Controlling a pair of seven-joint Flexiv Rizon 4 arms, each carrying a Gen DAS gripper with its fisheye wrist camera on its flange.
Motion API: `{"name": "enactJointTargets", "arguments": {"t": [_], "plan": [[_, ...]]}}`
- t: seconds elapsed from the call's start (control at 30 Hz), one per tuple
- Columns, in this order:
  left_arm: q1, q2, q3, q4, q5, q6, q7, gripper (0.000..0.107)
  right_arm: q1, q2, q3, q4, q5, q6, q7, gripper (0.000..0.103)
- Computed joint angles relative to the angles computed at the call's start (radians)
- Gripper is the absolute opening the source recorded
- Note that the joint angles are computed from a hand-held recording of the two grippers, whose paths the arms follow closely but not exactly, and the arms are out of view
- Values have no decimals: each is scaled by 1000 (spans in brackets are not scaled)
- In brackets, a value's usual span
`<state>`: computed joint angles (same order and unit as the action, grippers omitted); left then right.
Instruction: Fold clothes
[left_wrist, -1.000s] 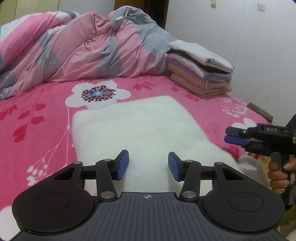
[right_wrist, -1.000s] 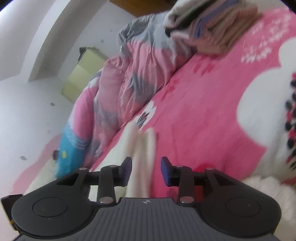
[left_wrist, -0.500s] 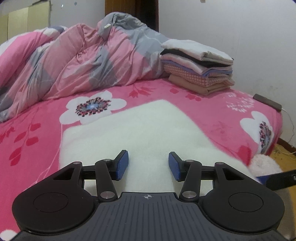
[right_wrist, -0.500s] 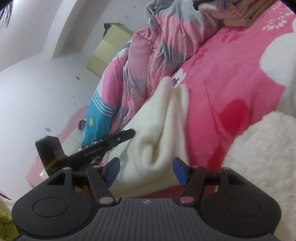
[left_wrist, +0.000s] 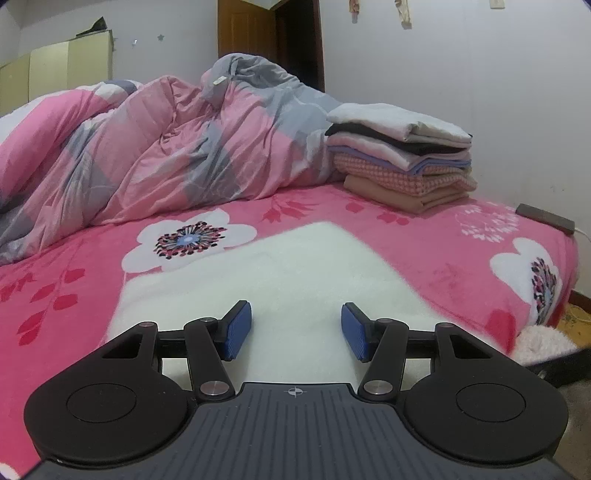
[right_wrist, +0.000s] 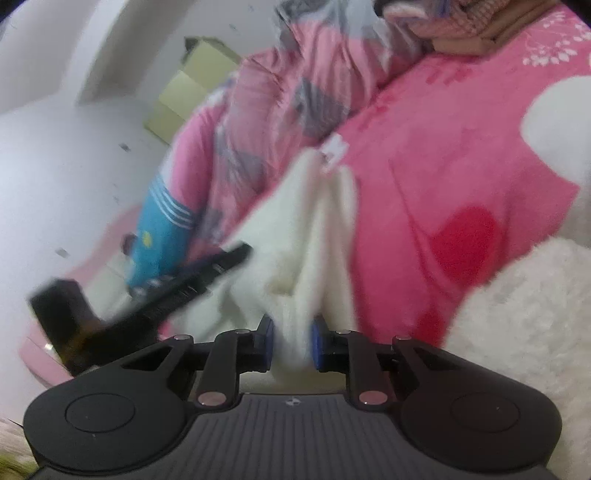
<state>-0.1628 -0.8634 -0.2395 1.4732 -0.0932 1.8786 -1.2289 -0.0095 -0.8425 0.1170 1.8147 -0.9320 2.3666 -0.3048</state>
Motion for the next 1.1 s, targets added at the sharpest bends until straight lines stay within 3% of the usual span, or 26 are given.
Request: {"name": "enactJointTargets", "arguments": {"t": [0.13, 0.2, 0.23, 0.3, 0.37, 0.5, 0.63, 0.73, 0.83, 0.97, 1.03, 1.1], "plan": [[-17, -12, 18, -5, 5, 20, 5, 55, -6, 5, -5, 1, -27, -33, 11, 22], [-27, -26, 29, -7, 8, 54, 5, 55, 19, 47, -26, 45, 20, -33, -73, 30], [-31, -33, 33, -7, 10, 73, 3, 56, 45, 79, -46, 76, 71, -44, -142, 41], [-33, -45, 35, -11, 13, 100, -1, 56, 164, 150, -131, 154, 285, -42, -344, 43], [-31, -53, 30, -13, 16, 118, -10, 57, 223, 172, -152, 172, 445, -17, -485, 42], [-26, -59, 25, -20, 24, 121, -19, 58, 187, 107, -97, 80, 389, 65, -567, 31], [10, -62, -17, -19, 59, 114, -33, 59, 189, 51, -86, 5, 312, -95, -645, 25], [28, -64, -38, -17, 80, 116, -45, 59, 108, 63, -23, -3, 224, -118, -604, 24], [48, -73, -63, -19, 105, 123, -61, 60, 160, 94, -56, -24, 343, -134, -702, 24], [49, -75, -63, -22, 115, 125, -75, 60, 148, 9, -28, -201, 316, -152, -735, 23], [60, -76, -75, -21, 126, 124, -83, 60, 120, -65, 3, -315, 196, -242, -695, 22], [76, -79, -95, -21, 145, 119, -90, 61, 143, -107, -10, -371, 188, -351, -724, 18]]}}
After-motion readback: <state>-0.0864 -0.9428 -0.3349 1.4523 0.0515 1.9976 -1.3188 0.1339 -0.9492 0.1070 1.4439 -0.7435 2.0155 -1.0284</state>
